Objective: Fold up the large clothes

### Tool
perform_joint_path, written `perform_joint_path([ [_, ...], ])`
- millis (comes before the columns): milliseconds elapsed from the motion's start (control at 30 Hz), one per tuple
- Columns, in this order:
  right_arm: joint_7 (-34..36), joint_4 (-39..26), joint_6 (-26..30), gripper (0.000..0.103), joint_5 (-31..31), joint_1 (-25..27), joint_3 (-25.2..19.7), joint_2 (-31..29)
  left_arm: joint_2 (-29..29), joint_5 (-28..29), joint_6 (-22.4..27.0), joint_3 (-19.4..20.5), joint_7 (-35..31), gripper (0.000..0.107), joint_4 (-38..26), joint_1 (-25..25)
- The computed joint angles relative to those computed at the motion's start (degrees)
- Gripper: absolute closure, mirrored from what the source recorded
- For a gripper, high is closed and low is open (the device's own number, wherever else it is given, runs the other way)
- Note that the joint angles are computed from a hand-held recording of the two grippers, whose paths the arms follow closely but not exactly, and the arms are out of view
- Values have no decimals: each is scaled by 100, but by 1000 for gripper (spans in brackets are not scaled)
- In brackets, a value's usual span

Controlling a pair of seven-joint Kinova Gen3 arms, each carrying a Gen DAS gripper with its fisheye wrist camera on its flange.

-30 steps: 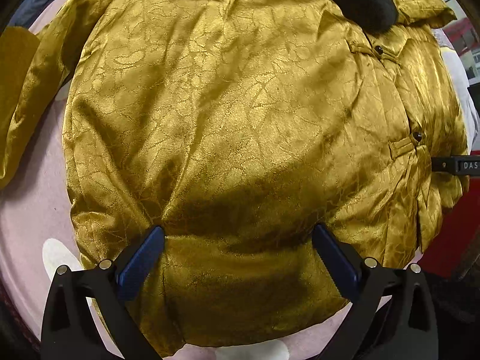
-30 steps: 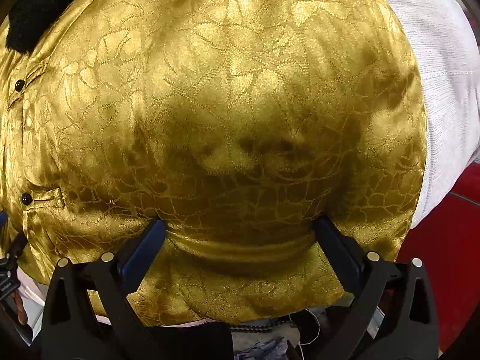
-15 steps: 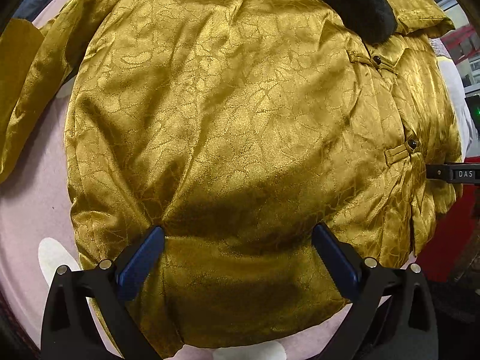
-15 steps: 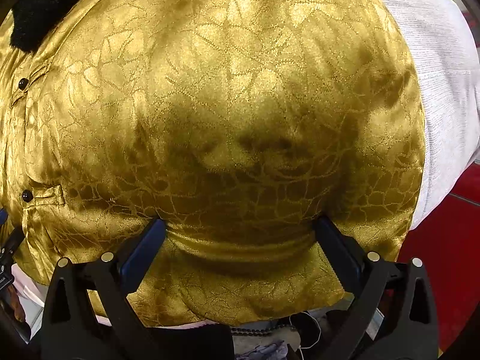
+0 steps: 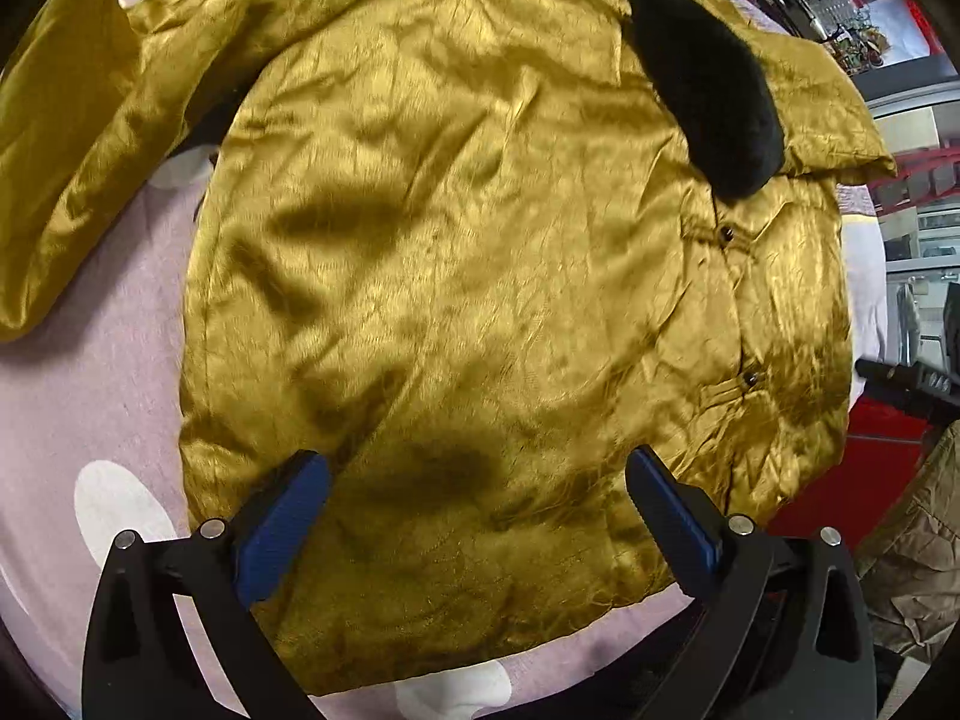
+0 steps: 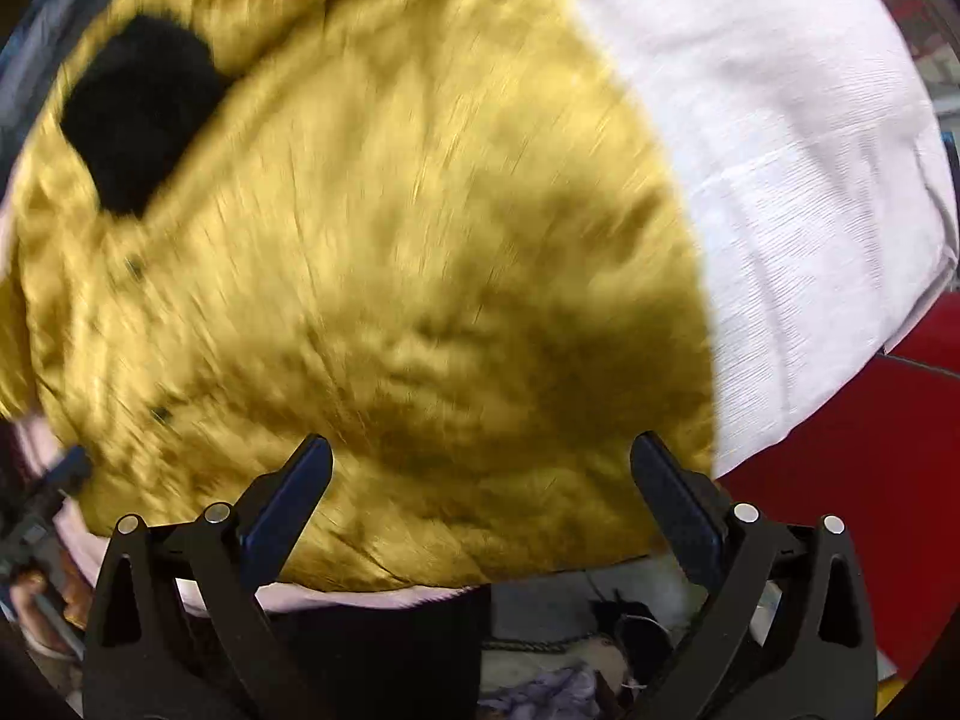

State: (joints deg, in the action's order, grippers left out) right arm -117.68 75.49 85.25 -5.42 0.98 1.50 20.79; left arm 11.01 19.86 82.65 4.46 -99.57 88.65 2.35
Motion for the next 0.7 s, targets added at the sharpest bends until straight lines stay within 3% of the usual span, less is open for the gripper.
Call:
perform_joint_path([
  [200, -224, -79, -1121, 5, -503, 572, 192, -449, 225, 124, 240, 11, -74, 11, -732, -105],
  [367, -106, -552, -1275, 5, -813, 793, 118, -247, 547, 116, 304, 199, 293, 11, -1459, 222],
  [567, -440, -458, -1345, 5, -960, 672, 31, -239, 1219, 364, 366, 450, 694, 13, -2482, 631],
  [700, -370, -306, -1345, 5, -996, 699, 1, -155, 1999, 125, 569, 560, 1123, 14, -3422, 1130],
])
